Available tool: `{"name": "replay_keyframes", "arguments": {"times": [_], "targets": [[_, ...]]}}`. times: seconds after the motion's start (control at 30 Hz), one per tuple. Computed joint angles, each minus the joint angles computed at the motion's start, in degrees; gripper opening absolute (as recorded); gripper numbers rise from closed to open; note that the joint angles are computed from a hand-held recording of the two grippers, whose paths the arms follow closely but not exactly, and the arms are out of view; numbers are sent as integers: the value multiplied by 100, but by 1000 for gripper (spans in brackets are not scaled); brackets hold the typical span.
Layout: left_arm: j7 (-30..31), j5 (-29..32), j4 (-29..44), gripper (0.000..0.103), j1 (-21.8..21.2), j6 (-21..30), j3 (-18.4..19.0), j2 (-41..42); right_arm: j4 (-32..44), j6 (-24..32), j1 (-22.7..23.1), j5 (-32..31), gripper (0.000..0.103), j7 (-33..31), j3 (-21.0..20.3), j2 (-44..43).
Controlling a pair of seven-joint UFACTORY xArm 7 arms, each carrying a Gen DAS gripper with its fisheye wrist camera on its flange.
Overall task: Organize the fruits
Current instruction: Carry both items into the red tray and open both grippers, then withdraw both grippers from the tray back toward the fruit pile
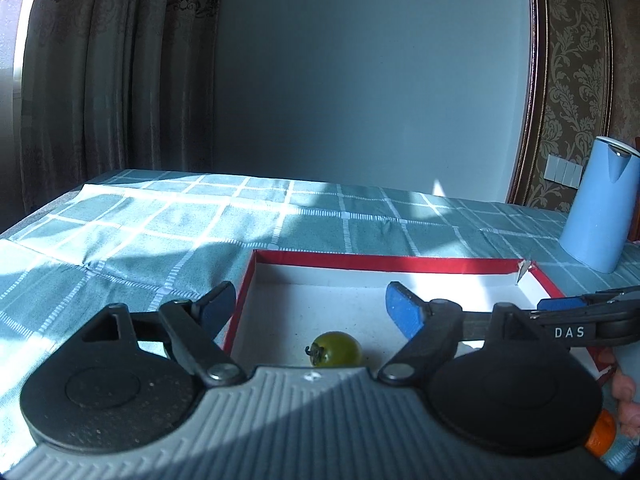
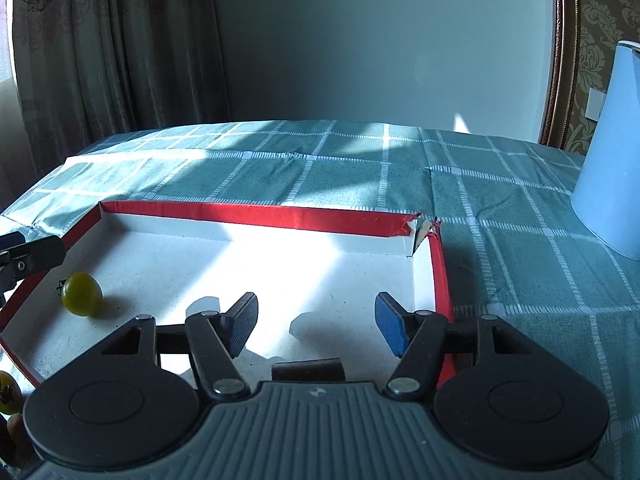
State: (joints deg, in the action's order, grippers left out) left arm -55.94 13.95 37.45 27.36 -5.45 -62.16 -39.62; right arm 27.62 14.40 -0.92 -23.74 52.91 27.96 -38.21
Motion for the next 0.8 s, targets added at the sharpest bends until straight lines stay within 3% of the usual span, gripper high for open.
{"name": "replay_keyframes", "arguments": {"times": [0.17,0.37,0.5,0.6,0.73,0.8], "targets": [[-129,-152,-627,89,-402,-427,300,-747,-320,10,269,145,64,17,-101,-503],[125,-270,-1506,90,-1618,-365,1141,-1071,-729,67,740,498,75,13,-197,-1269],[291,-338,-2113,91,-2804,-269,2096,-1130,-1042,289,1086,667,75,64,-65,-1965],[408,-385,-2408,91,-3367,-370,2498,-1230,-1263,461,1289,761,77,208,55,-2414],[693,-368,-2548,93,-3912,-301,2830,-1134,-1504,626,1508,877,77,384,17,-2847],[737,-366,-2492,93,-3836,-227,2644,-1169,-1642,734,1620,947,77,497,-10,-3085]]}}
